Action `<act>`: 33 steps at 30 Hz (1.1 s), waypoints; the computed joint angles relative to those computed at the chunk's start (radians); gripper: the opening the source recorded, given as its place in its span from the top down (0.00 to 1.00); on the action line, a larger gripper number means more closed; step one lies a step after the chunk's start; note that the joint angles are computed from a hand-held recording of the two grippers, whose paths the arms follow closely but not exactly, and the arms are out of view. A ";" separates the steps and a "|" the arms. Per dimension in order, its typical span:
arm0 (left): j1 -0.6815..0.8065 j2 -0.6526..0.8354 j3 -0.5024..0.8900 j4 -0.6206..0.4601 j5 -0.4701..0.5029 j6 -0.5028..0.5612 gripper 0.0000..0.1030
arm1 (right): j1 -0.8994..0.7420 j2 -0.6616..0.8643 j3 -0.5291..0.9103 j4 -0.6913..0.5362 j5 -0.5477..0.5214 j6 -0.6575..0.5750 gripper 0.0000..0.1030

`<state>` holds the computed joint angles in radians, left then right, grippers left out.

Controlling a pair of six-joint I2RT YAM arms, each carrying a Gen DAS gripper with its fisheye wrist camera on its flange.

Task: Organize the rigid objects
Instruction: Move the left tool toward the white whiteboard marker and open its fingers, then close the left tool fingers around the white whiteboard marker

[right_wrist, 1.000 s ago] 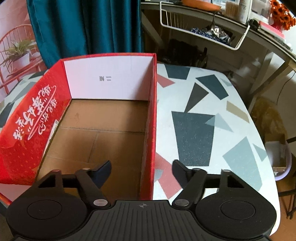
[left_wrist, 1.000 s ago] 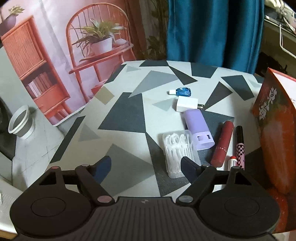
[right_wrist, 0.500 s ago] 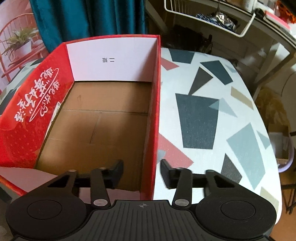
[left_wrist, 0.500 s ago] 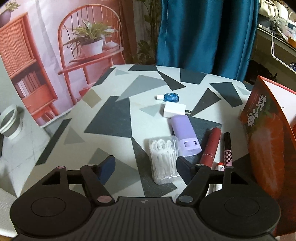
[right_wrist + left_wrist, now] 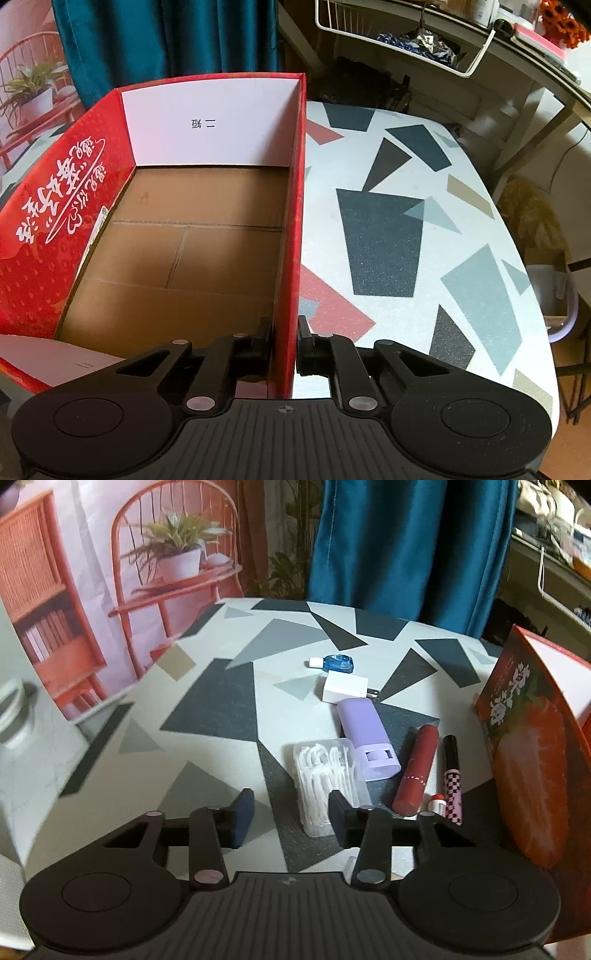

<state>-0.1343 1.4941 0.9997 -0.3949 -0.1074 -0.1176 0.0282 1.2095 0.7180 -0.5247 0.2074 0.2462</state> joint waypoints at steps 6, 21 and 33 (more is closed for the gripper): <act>0.036 0.006 -0.011 0.015 0.054 -0.023 0.67 | -0.019 -0.018 -0.016 0.015 -0.030 0.006 0.89; -0.039 0.022 -0.052 0.041 0.242 0.006 0.75 | -0.012 -0.061 -0.071 0.074 -0.026 0.017 0.90; -0.101 0.094 -0.055 0.072 0.288 0.023 0.75 | -0.035 -0.096 -0.108 0.111 -0.070 0.022 0.88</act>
